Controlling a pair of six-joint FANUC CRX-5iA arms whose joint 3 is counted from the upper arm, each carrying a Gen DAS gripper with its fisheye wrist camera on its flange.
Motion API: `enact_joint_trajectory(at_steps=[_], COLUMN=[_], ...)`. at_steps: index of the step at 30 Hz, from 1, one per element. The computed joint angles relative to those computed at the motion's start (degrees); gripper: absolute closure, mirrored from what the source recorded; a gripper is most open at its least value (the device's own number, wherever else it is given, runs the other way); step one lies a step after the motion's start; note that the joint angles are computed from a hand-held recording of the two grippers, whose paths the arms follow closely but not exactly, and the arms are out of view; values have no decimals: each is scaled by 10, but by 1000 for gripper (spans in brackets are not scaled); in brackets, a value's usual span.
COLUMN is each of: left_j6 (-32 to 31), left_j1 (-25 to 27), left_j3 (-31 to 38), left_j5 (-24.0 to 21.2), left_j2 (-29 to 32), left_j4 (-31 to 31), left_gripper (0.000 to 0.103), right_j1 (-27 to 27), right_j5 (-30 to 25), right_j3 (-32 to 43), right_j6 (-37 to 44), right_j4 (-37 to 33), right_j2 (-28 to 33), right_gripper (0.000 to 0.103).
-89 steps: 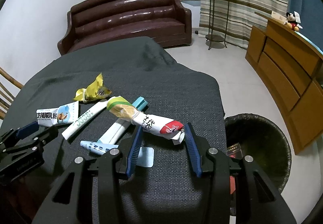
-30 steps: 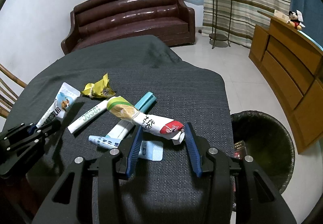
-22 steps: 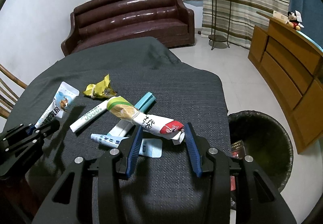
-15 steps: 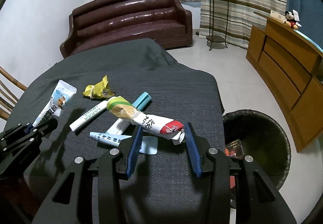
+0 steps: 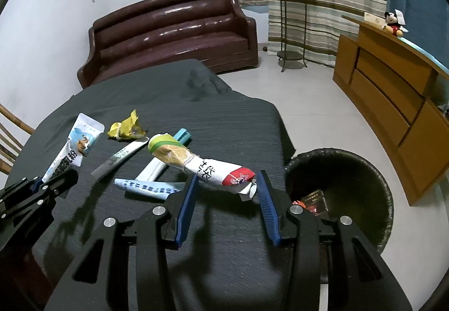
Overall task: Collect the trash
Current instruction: 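Grasp the white-and-red tube with the right tool while the left tool holds the packet, then carry the packet and tube over the wastebasket and open both tools to drop them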
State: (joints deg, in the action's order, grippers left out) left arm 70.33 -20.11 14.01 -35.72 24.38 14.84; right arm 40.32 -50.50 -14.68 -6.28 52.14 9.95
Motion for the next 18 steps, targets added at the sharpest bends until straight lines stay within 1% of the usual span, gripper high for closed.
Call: enact_joint_trajectory(at_steps=[8, 18], left_j6=[-35, -95], left_j1=[-22, -62], left_j3=[-13, 3], left_j5=[10, 10], left_j2=[-3, 18], left_j4=[33, 78], left_gripper=[88, 88], right_j1=[1, -6], right_j5=[-31, -85], right_j3=[-33, -76], right_j6=[-26, -58], right_j4=[10, 9], right_j2=[-30, -67], right_gripper=[60, 60])
